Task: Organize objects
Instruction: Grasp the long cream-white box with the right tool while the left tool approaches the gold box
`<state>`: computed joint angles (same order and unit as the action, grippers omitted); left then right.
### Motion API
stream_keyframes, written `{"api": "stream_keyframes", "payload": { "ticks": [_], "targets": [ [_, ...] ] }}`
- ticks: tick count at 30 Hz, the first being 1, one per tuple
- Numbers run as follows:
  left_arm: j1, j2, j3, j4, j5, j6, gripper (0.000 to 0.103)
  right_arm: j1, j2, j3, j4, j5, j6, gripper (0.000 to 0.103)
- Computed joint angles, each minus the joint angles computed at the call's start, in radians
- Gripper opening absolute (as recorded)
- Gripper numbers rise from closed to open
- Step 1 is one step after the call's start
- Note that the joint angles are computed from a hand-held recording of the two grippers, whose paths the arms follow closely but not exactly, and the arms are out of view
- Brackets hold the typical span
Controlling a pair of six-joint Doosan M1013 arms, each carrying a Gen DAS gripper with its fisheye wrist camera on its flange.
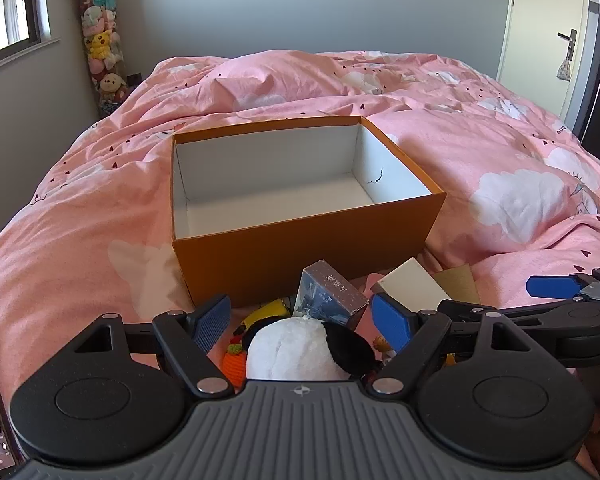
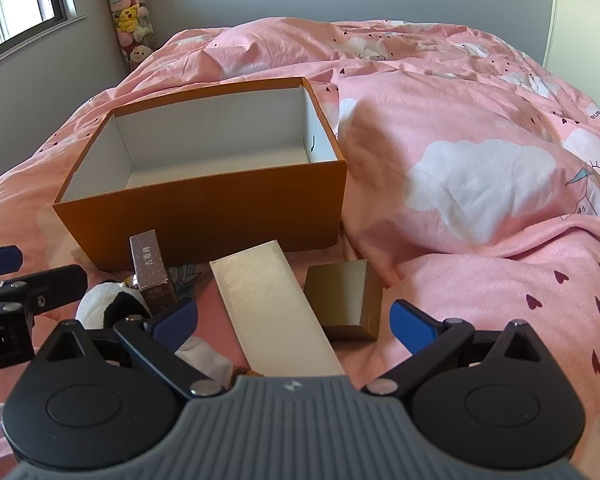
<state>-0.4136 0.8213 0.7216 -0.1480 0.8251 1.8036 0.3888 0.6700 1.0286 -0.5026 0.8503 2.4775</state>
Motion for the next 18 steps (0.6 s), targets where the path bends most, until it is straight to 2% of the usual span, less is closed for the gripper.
{"api": "stream_keyframes", "payload": {
  "ticks": [6, 11, 13, 15, 18],
  "targets": [
    [0.002, 0.006, -0.012, -0.015, 0.020, 0.015, 0.094, -0.003, -0.002, 0.004, 0.016, -0.004, -0.005, 0.102],
    [0.011, 0.022, -0.046, -0.061, 0.070, 0.048, 0.085, -0.021, -0.015, 0.019, 0.093, -0.030, -0.047, 0.101],
    [0.015, 0.032, -0.067, -0.091, 0.101, 0.059, 0.078, -0.030, -0.020, 0.022, 0.131, -0.033, -0.079, 0.096],
    [0.018, 0.042, -0.086, -0.126, 0.127, 0.073, 0.073, -0.041, -0.020, 0.020, 0.184, -0.029, -0.131, 0.082],
    [0.020, 0.060, -0.119, -0.198, 0.170, 0.120, 0.066, -0.058, -0.018, 0.012, 0.267, -0.006, -0.217, 0.069]
  ]
}}
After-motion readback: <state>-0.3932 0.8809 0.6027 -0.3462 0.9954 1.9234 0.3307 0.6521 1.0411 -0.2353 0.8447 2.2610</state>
